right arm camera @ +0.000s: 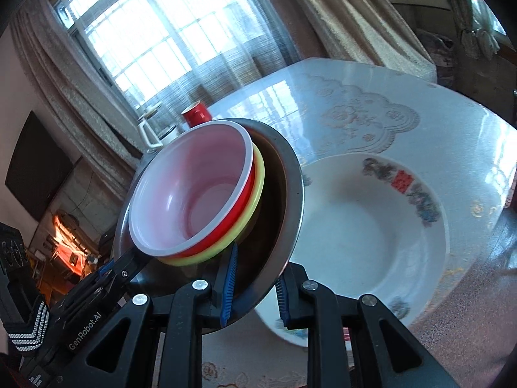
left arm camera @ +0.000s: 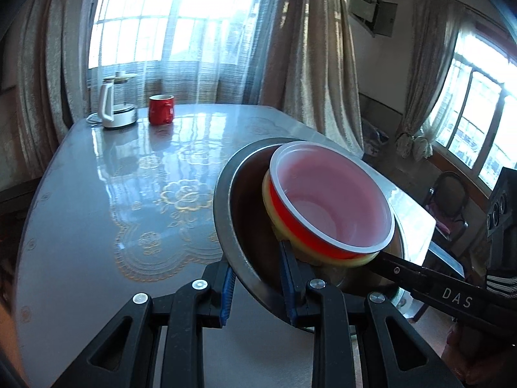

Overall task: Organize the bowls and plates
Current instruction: 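Lower the steel bowl onto the white plate atop the stack with both grippers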

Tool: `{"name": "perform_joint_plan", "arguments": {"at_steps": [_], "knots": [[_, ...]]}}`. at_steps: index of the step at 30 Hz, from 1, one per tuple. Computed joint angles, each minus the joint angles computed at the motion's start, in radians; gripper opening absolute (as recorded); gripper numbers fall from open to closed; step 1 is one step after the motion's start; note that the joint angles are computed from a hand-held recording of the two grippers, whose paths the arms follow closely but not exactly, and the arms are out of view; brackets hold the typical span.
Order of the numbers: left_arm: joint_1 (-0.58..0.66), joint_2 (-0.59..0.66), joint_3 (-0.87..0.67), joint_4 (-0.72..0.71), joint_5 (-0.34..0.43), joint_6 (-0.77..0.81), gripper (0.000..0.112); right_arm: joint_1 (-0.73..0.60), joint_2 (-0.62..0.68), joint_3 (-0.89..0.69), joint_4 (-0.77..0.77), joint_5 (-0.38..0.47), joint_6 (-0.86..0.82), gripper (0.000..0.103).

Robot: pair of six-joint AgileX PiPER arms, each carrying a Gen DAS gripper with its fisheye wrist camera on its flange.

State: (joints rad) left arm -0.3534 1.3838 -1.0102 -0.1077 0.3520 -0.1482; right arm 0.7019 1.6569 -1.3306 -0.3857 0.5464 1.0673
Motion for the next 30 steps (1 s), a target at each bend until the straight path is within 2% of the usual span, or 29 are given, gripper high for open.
{"name": "perform_joint_plan", "arguments": {"at_steps": [13, 22, 30], "knots": [[-0.125, 0.140, -0.130, -0.010, -0.013, 0.002, 0.027, -0.073, -0.129, 0.139, -0.083, 0.021, 0.117, 0.022], [-0.187, 0.189, -0.152, 0.110, 0.004, -0.127, 0.027, -0.119, -0.155, 0.201, -0.027, 0.005, 0.088, 0.022], [-0.195, 0.206, -0.153, 0.119, 0.009, -0.141, 0.027, -0.135, -0.152, 0.219, 0.004, -0.004, 0.077, 0.022]]}}
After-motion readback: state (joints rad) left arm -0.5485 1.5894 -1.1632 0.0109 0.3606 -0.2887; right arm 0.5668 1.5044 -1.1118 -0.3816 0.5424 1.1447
